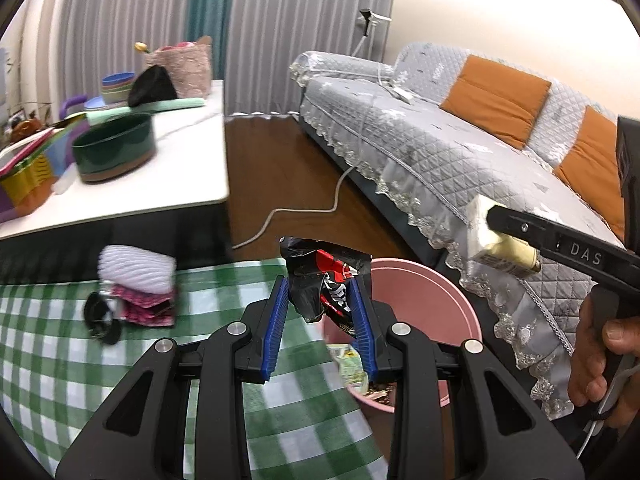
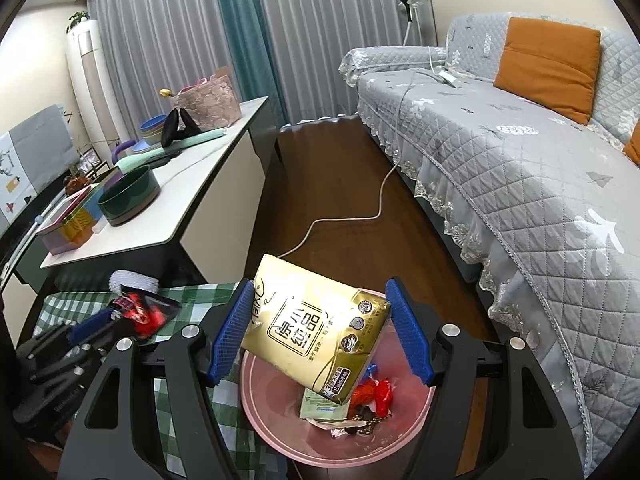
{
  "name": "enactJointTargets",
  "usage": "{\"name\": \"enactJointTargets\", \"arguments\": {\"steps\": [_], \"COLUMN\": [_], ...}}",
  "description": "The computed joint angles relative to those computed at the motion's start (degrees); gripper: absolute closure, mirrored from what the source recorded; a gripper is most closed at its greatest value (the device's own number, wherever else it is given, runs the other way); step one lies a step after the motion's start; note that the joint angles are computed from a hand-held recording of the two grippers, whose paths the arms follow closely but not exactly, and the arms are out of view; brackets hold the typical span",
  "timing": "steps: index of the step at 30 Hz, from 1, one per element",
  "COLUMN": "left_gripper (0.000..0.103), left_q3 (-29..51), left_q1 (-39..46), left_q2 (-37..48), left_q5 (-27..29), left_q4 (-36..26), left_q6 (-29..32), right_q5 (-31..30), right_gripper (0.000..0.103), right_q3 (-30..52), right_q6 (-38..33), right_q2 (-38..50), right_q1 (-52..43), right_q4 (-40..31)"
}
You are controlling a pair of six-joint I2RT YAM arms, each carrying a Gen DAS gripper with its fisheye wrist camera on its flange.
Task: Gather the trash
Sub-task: 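Carry the tissue pack and black wrapper in both tools over the pink bin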
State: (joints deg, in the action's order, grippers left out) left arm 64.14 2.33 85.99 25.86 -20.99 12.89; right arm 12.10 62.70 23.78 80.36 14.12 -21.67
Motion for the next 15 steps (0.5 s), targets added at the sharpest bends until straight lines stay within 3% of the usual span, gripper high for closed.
{"name": "enactJointTargets", "arguments": {"steps": [15], "left_gripper": [0.072], "left_q3": [-0.42], "left_q1": [-7.64], "left_q2": [5.50], "left_q5": [-3.12], "left_q4": [3.46], "left_q6": [-2.78], "right_q5": [-0.63], "right_gripper": [0.036], "right_q3": [-0.35], "right_q6": [-0.72], "right_q2": [0.63], "right_q1": [-2.70], "right_q4": [0.75]}}
